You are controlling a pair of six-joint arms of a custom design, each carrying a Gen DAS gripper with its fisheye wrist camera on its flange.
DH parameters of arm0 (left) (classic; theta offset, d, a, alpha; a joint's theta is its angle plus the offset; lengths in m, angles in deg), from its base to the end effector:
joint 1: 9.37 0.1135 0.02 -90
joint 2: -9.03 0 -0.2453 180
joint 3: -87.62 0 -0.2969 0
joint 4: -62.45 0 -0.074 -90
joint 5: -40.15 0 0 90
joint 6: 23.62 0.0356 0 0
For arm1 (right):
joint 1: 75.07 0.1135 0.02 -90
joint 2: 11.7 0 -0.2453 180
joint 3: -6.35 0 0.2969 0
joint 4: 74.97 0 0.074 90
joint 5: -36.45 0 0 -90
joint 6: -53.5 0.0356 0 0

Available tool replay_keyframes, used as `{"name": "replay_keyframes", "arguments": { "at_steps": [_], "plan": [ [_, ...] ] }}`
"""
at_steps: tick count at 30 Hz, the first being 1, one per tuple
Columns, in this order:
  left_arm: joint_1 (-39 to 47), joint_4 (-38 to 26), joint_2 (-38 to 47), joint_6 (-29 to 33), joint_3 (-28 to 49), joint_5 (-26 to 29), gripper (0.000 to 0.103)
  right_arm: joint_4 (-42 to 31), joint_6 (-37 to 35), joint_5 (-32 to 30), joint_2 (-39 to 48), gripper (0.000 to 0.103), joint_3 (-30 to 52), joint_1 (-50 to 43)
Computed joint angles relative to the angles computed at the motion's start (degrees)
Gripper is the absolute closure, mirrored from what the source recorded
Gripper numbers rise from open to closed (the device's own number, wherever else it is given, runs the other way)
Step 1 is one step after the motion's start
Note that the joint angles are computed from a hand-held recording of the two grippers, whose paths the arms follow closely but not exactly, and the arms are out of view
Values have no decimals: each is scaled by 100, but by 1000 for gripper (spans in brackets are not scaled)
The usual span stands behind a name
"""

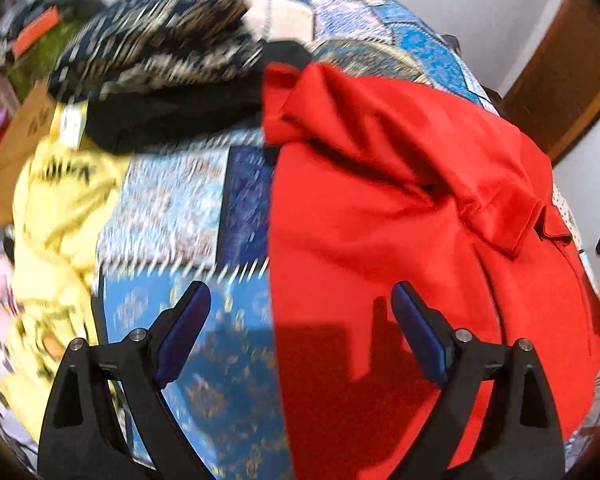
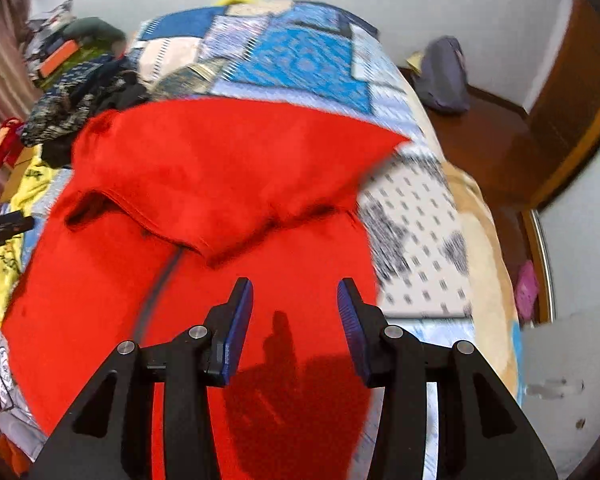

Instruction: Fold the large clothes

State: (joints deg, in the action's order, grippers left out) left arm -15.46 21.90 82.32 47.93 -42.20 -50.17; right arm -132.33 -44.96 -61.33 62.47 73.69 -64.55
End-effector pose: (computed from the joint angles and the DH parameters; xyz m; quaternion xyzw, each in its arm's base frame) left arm 0.2697 -0.0286 0.1337 -0.1055 0.9680 -0.0458 0.2232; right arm 0.2896 0.0587 0.2158 -0.1753 0.9567 0.0701 0.2216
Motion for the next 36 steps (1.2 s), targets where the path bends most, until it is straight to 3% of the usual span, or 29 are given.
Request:
{"name": "replay_keyframes", "arguments": {
  "at_steps": [9, 15, 18, 21, 23, 24, 26, 29, 31, 36],
  "plan": [
    [726, -17, -186, 22, -735, 1740, 11, -344, -133, -228, -53, 63, -572, -695],
    [525, 601, 108, -470, -979, 2249, 11, -243, 54, -608, 79, 63, -736, -827],
    [246, 830, -45, -755, -1104, 2119, 12, -41, 223, -968, 222, 62, -778, -963],
    [-207, 852, -303, -873, -1127, 1819, 27, 71, 252, -1301, 422, 60, -728, -1064],
    [-420, 794, -381, -853, -1037, 1714, 48, 126, 259, -1363, 479, 63, -722, -1077],
    [-501, 783, -414, -852, -1008, 1713, 52, 147, 248, -1384, 487, 64, -728, -1073],
    [-718, 692, -439, -854, -879, 1547, 70, 116, 156, -1449, 493, 86, -708, -1041],
    [-954, 676, -238, -893, -530, 1495, 91, 43, 64, -1533, 351, 90, -692, -914],
    [-1095, 703, -196, -936, -327, 1376, 98, 108, 43, -1480, 103, 91, -745, -753],
    [-1035, 714, -229, -884, 155, 1427, 99, 359, 142, -1467, -106, 93, -515, -481]
  ]
}}
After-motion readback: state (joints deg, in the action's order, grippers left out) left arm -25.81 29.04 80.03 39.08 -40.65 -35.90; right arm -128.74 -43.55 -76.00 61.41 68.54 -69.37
